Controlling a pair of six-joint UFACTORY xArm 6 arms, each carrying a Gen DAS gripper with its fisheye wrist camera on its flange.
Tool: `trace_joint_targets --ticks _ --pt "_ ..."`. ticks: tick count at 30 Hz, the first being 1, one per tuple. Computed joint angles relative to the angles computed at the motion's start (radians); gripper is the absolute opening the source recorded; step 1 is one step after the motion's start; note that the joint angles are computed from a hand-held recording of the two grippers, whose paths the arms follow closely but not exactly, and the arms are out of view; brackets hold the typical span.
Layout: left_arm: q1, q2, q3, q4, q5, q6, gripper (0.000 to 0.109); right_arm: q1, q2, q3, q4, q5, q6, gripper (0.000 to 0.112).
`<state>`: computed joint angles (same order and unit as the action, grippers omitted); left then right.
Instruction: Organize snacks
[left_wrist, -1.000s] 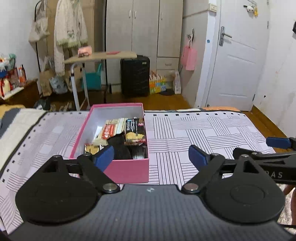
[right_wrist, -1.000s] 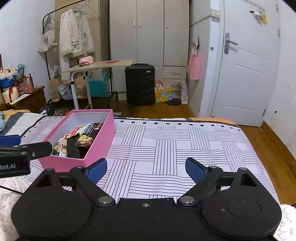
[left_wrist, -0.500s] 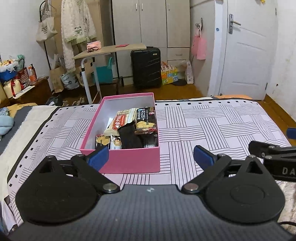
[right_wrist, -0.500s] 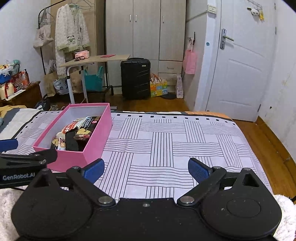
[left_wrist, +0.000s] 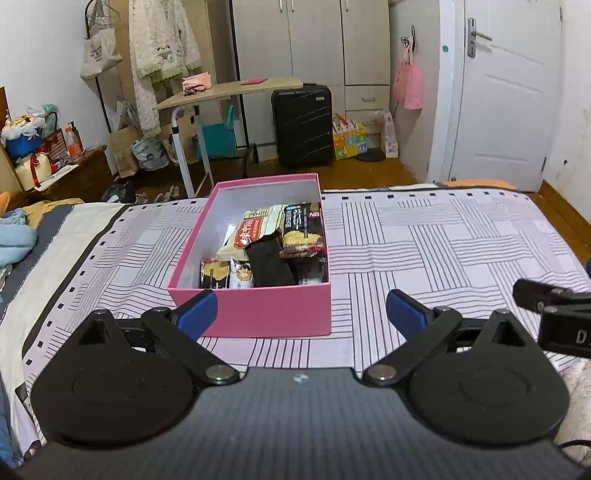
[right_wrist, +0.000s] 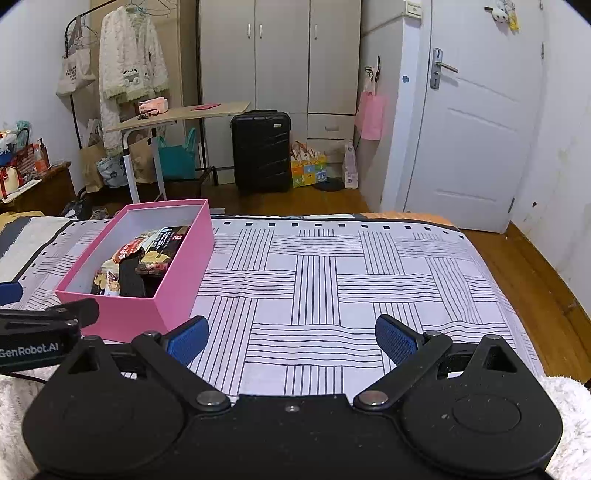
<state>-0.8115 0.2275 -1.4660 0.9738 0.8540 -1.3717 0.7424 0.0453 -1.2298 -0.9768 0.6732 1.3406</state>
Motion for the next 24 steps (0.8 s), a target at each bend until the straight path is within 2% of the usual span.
trace_joint_targets --ticks 4,24 --pt "-0.008 0.011 -0.013 0.006 0.019 -0.006 0.099 -0.003 0.001 -0.001 0.0 -0.001 0.004 0.099" --pt "-0.002 -0.004 0.018 0.018 -0.025 -0.03 0.099 0.002 0.009 -0.016 -0.005 0.037 0.008 0.099"
